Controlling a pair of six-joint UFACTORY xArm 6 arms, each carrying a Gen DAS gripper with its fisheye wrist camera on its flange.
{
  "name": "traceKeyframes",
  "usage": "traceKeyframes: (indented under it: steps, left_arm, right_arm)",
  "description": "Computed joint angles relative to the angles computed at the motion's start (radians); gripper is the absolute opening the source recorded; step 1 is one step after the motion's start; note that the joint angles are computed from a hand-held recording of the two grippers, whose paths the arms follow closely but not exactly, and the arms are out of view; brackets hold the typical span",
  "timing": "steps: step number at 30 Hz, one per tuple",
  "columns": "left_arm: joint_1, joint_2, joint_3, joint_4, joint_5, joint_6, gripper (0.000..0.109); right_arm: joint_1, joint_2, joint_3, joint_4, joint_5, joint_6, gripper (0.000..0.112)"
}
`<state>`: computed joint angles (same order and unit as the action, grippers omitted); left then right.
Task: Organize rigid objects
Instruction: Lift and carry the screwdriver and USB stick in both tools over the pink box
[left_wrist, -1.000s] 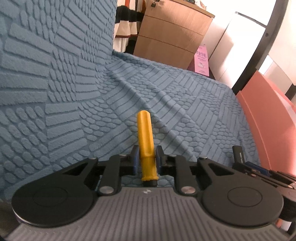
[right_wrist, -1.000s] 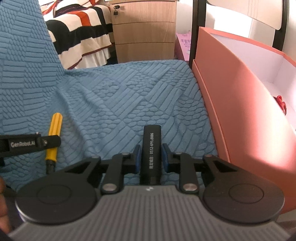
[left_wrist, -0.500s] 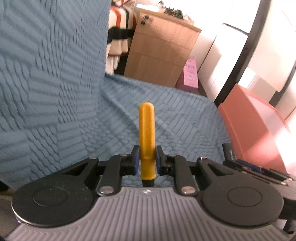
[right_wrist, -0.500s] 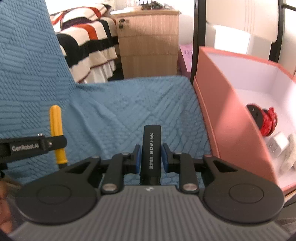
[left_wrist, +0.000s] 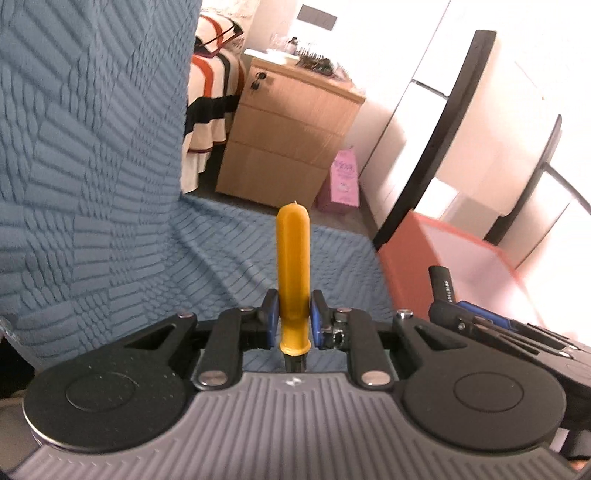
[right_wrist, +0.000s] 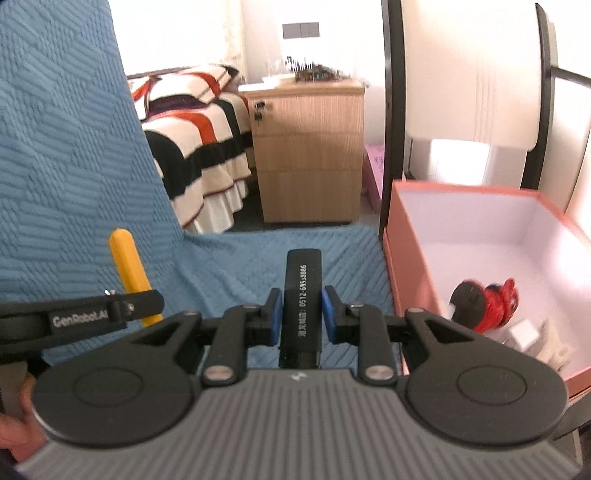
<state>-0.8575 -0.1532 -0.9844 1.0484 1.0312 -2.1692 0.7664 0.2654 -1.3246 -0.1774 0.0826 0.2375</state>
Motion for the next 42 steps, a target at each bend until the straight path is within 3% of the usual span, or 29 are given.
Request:
traceKeyframes:
  steps: [10, 20, 29, 34, 42]
  left_arm:
    - [-0.017, 0.015, -0.126, 0.020, 0.038, 0.070, 0.021]
    - [0.005, 0.114, -0.317, 0.029, 0.001, 0.183, 0.021]
    - [0.052, 0.281, -0.562, 0.001, -0.076, 0.322, 0.021]
    - [0.061, 0.408, -0.739, -0.034, -0.085, 0.420, 0.021]
    - [0.081, 0.641, -1.055, -0.138, -0.098, 0.601, 0.021]
  right_arm:
    - [-0.010, -0.063, -0.010, 0.137, 0.013, -0.146, 0.026]
    - [-0.044, -0.094, -0.037, 0.237, 0.022, -0.252, 0.026]
    - [-0.106, -0.107, -0.054, 0.254, 0.018, -0.271, 0.026]
    - [-0.148, -0.104, -0.065, 0.182, 0.004, -0.214, 0.026]
    - [-0.206, -0.093, -0.077, 0.232, 0.005, -0.260, 0.026]
